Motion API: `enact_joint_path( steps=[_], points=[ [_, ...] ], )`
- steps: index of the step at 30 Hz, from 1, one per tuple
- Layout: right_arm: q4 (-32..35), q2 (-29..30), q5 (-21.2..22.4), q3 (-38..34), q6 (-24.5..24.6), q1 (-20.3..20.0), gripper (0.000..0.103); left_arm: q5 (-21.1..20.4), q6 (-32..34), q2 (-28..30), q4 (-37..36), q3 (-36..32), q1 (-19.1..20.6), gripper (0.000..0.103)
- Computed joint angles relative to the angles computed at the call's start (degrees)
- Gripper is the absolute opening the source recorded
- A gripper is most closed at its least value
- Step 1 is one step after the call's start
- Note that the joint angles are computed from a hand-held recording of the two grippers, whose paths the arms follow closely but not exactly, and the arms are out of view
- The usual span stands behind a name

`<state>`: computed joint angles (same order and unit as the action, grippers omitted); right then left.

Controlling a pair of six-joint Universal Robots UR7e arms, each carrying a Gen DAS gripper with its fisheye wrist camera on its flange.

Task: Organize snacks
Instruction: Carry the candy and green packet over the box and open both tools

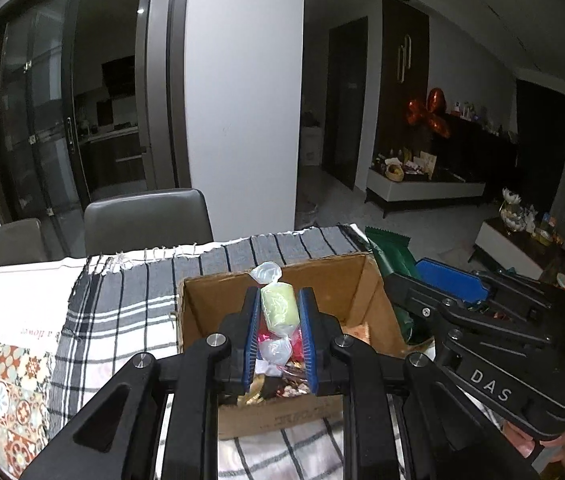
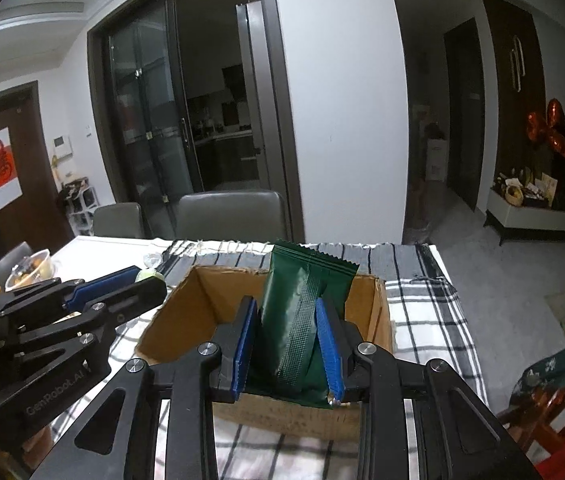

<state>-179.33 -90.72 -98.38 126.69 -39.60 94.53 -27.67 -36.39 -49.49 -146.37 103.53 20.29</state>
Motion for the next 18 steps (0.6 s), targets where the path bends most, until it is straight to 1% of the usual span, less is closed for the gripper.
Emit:
enact_joint_path(
  steps=[2,3,4,5,6,7,8,10,12,13,15,18],
  points=[
    [-0.8,2.0,-1.4,-1.4,-0.4,0.3,0.032,0.3,1.5,0.8,-0.7,-0.8,0.5,0.020],
    [-0.9,2.6,-1.4,-1.9,0.0,0.2,0.032,0.9,1.5,1.1,-0.3,-1.3,0.7,0.021],
    [-0.5,2.9,-1.6,-2.5,0.5,-0.1,0.033,1.2,1.7,1.5,-0.2,-1.8,1.0,0.027],
    [-0.3,3.1,-1.9,-2.7,1.2,-0.2,0.035,1.0,1.6,1.6,-0.1,-2.0,1.1,0.033],
    [0.5,3.5,-2.0,-3.4,2.7,-0.5,0.042,1.1,1.4,1.6,-0.2,-2.1,1.2,0.048],
    [0.5,3.7,-2.1,-3.7,3.5,-0.7,0.045,1.5,0.8,1.6,0.0,-2.1,1.2,0.052],
    [0.2,3.8,-2.5,-3.7,3.7,-0.5,0.049,1.9,0.7,1.5,0.0,-2.0,1.1,0.052],
    [-0.5,3.7,-3.5,-3.4,3.0,-0.5,0.050,2.7,-0.3,1.2,1.3,-1.6,0.8,0.053],
    [-0.4,3.0,-3.7,-2.8,2.8,-0.5,0.050,3.7,-3.1,0.5,3.7,-0.9,0.1,0.054],
    [-0.3,2.2,-3.3,-2.1,3.0,-0.7,0.052,3.9,-4.5,0.1,4.8,-0.5,-0.2,0.057],
    [-0.5,0.9,-3.1,-0.9,3.3,-0.8,0.060,4.9,-9.6,-1.1,9.6,0.2,-1.2,0.062],
    [-1.4,-2.4,-2.9,2.2,2.1,-1.0,0.061,6.4,-17.8,-2.8,18.1,1.0,-2.9,0.066]
  ],
)
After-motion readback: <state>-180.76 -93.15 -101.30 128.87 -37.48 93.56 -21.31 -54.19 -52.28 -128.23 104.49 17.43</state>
